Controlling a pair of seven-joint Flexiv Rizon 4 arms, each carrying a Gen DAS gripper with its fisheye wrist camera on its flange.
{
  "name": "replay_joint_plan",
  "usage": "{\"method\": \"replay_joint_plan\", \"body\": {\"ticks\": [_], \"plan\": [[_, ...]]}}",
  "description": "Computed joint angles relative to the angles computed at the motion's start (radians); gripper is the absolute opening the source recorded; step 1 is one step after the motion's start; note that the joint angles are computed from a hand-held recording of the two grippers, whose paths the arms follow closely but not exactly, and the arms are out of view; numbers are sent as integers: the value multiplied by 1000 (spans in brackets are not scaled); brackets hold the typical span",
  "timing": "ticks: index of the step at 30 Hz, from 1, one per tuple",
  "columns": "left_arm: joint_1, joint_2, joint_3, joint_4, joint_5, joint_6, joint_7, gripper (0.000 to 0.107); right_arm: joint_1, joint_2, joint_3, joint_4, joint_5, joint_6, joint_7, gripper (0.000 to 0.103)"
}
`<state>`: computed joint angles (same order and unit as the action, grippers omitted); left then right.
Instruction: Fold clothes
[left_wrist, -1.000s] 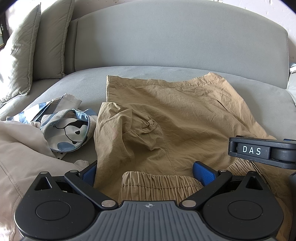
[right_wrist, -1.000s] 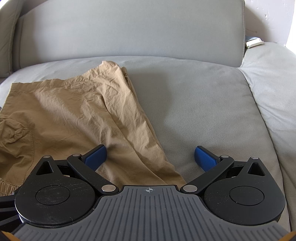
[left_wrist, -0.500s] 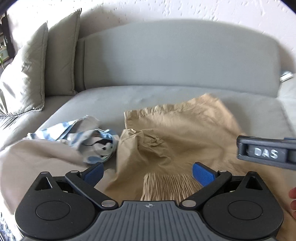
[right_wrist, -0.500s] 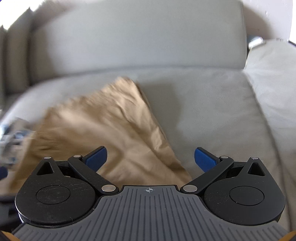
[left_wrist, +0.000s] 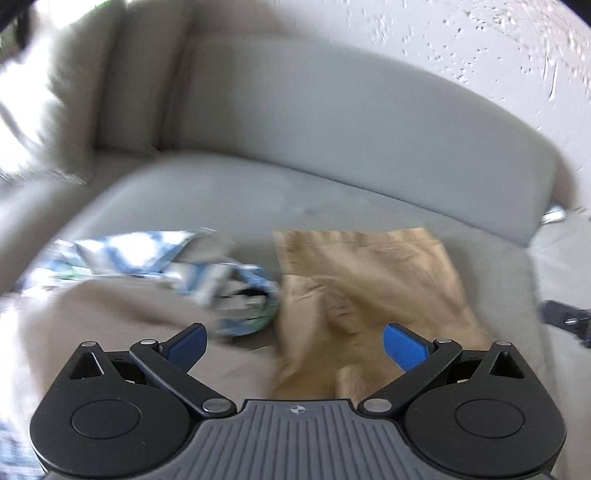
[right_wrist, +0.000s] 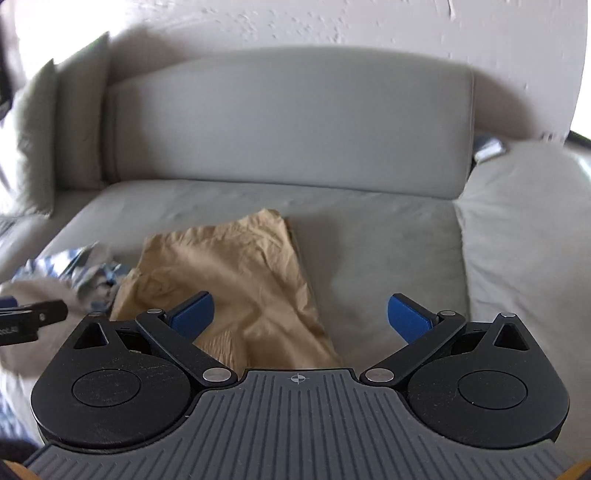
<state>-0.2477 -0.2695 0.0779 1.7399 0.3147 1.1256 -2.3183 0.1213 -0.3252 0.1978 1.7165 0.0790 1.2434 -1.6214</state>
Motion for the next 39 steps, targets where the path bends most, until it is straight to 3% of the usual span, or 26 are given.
{"method": "replay_joint_plan", "body": {"ticks": [2, 4, 7, 9, 12, 17, 21, 22, 24, 25, 27, 31, 35, 39], "plan": [[87, -56, -70, 7, -165, 96, 143, 99, -40, -74, 53, -112, 79, -62, -60, 103], [122, -121, -96, -36, -247, 126, 235, 99, -62, -148, 85, -233, 139, -159, -93, 103], [158, -220, -116, -140, -355, 68, 343, 92, -23, -247, 46, -367, 130, -248, -27, 103], [162, -281, -104, -219, -396, -8, 390, 80, -1, -316, 23, -457, 110, -305, 18, 103], [198, -351, -138, -278, -472, -51, 510, 75, 10, -425, 13, -615, 95, -407, 66, 97], [220, -433, -172, -327, -575, -51, 627, 75, 31, -582, 5, -842, 73, -532, 65, 83], [202, -468, -155, -359, -588, -49, 669, 77, 25, -682, 38, -994, 120, -603, 37, 80], [195, -469, -149, -363, -582, -49, 679, 77, 22, -692, 50, -1006, 139, -599, 13, 76], [173, -469, -123, -377, -552, -67, 697, 70, 28, -711, 54, -1032, 158, -607, -15, 48], [159, -462, -104, -376, -534, -72, 691, 65, 37, -720, 47, -1046, 157, -620, -17, 25], [132, -449, -68, -376, -493, -82, 676, 52, 54, -702, 26, -1007, 142, -588, -45, 11], [134, -373, -82, -282, -492, -17, 660, 52, 39, -588, 46, -825, 163, -433, -151, 5], [141, -223, -115, -107, -518, 120, 675, 63, -6, -426, 98, -617, 208, -312, -264, 5], [177, -6, -202, 156, -643, 289, 741, 75, -60, -237, 146, -403, 274, -243, -373, 4]]}}
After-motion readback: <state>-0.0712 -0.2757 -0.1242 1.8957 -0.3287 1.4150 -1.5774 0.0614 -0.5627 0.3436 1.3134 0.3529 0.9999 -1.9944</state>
